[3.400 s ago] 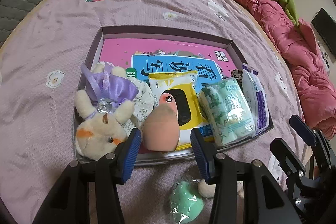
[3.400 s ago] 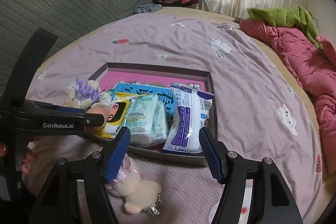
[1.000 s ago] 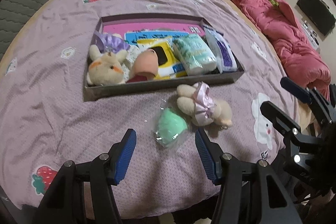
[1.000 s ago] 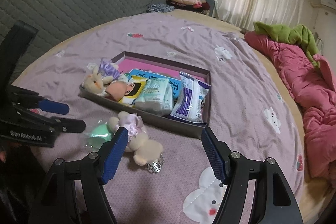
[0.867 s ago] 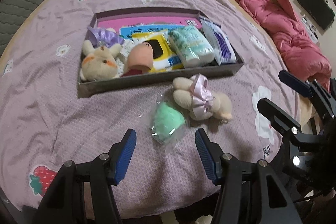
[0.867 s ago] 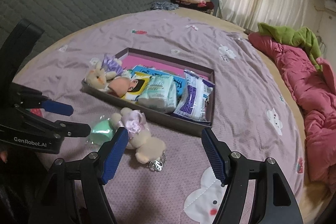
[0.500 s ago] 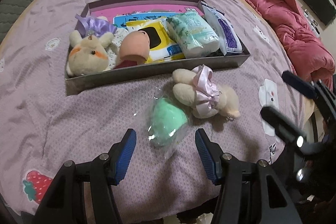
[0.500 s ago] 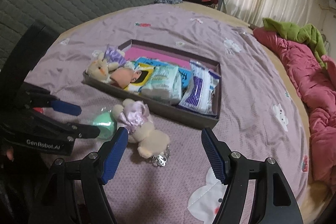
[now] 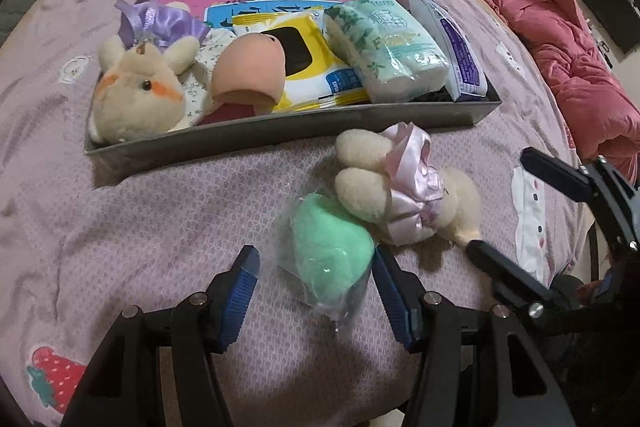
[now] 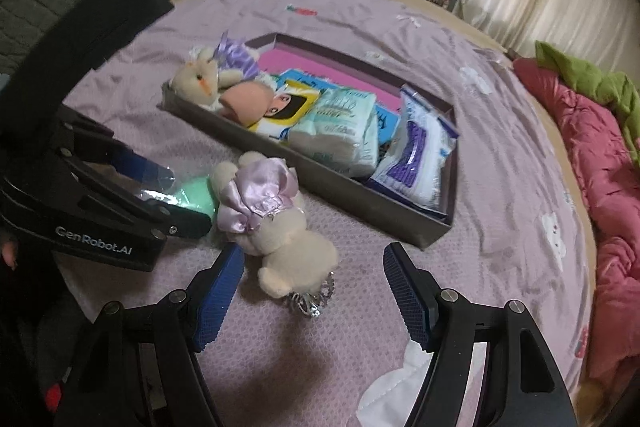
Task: Organize soft objects
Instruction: 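Grasp the bagged green sponge with the left tool while the right tool grasps the pink-bow bear, then lift the bagged sponge and the bear and carry both over the tray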
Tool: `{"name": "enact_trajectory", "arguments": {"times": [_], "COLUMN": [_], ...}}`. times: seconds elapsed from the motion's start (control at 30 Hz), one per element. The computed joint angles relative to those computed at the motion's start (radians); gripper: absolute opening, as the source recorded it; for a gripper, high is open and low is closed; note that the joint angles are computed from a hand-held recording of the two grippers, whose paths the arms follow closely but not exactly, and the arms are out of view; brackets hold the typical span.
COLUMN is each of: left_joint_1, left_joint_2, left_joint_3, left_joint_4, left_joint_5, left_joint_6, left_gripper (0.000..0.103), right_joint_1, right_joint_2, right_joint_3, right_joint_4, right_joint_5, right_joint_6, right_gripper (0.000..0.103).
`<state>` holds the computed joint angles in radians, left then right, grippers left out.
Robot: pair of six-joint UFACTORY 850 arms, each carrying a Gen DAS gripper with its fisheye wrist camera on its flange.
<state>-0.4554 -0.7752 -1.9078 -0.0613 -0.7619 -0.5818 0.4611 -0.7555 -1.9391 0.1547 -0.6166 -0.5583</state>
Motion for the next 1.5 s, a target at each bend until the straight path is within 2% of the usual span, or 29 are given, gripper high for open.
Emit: {"name": "enact_trajectory", "arguments": {"times": [0.4,0.53,0.6,0.77,0.93,1.13,1.5], "left_joint_1": [0.032,0.039,0.043,0.049,0.045,0.039,0.031], "left_joint_2": [-0.009,-0.006,-0.002,0.002,-0.003,0.010,0.091], "left_joint_3": [0.018,0.033,0.040,0.049,0.035,0.041,0.082], "left_joint_4": [-0.142,-0.182,-0.202,-0.235,-0.234,-0.257,-0.133], "left_joint_5": [0.052,0.066,0.076,0.084,0.090,0.114,0.162], "left_joint_6": [0.091,0.119,0.136,0.178,0.181,0.200,0.108], "left_gripper": [0.060,0.060,0.060,0.059,0.047,0.046,0.045], "right_joint_1": [0.008,0.003,-0.004,-0.023,-0.040,-0.065,-0.076], "right_joint_2": [-0.126,-0.180,-0.203,-0.198,-0.133,-0.090,-0.034], "right_joint_3": [-0.143,-0.215,-0.253,-0.244,-0.155,-0.118,-0.085], "right_joint_4": [0.011,0.058,0.106,0.191,0.233,0.306,0.411], "right_joint_5": [-0.064,-0.120,-0.163,-0.201,-0.152,-0.124,-0.076], "right_joint_6": [-0.056,-0.068,-0.075,-0.082,-0.065,-0.047,-0.081], "right_gripper": [0.074,0.073,0.058,0.049,0.048,0.048,0.048]}}
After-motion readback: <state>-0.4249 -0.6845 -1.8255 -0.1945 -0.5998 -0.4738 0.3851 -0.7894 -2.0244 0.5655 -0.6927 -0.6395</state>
